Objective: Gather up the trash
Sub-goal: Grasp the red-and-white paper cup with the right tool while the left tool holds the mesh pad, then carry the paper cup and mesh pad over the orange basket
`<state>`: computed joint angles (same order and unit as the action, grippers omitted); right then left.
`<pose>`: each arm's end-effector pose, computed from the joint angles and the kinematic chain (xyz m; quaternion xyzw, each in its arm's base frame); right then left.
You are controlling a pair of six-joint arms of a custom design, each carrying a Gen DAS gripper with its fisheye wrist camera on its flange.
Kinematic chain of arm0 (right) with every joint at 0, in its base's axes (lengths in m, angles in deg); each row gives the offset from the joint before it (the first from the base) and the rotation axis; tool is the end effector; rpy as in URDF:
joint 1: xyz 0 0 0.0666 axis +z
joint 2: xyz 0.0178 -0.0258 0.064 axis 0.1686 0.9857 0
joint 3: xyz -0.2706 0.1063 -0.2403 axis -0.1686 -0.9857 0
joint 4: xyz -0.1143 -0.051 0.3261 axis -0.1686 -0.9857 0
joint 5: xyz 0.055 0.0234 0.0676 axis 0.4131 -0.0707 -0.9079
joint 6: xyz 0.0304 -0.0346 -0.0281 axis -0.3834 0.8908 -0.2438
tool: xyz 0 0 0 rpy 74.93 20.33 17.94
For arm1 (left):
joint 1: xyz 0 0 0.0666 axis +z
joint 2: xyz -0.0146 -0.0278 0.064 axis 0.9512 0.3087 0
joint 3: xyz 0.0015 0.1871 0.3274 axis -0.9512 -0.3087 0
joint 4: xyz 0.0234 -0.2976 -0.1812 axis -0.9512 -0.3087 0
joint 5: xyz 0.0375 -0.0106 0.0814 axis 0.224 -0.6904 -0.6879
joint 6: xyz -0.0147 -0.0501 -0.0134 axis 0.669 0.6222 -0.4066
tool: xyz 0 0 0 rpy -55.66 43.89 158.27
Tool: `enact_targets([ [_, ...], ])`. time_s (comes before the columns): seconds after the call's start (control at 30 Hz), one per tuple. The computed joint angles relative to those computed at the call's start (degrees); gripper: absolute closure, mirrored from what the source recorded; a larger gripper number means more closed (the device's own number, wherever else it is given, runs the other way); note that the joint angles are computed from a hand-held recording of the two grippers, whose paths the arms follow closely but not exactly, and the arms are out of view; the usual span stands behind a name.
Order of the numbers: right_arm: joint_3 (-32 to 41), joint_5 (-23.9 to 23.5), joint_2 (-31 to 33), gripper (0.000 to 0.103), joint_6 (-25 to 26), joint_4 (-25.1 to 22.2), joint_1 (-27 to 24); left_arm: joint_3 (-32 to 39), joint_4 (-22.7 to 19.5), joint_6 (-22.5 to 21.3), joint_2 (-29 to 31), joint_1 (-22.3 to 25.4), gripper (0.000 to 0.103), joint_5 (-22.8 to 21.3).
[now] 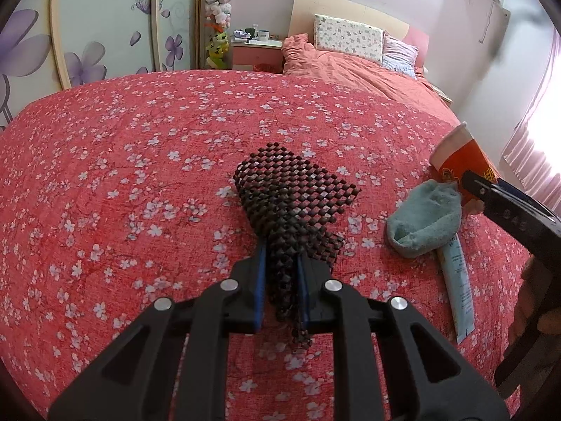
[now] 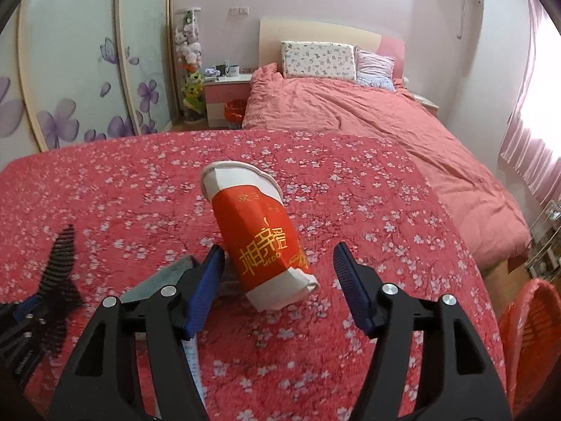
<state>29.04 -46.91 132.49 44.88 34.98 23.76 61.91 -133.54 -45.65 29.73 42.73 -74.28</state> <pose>0.4448 0.1060 0.4525 -0.0583 0.9160 0.0004 0.3970 0.3840 -0.2031 0.4160 -0.1044 0.9365 -0.0333 0.3331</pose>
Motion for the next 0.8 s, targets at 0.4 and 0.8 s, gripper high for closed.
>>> enact_targets([
  [0.4,-2.53,-3.9,-2.99,0.062,-2.94,0.23,-3.49,-0.03,0.22,0.19,-0.07,0.09,0.085,0.26],
  [0.8,-8.28,-9.45,-12.66,0.062,-1.33,-0.53,-11.92,-3.22,4.09,1.1,-3.14,1.04,0.093,3.17],
])
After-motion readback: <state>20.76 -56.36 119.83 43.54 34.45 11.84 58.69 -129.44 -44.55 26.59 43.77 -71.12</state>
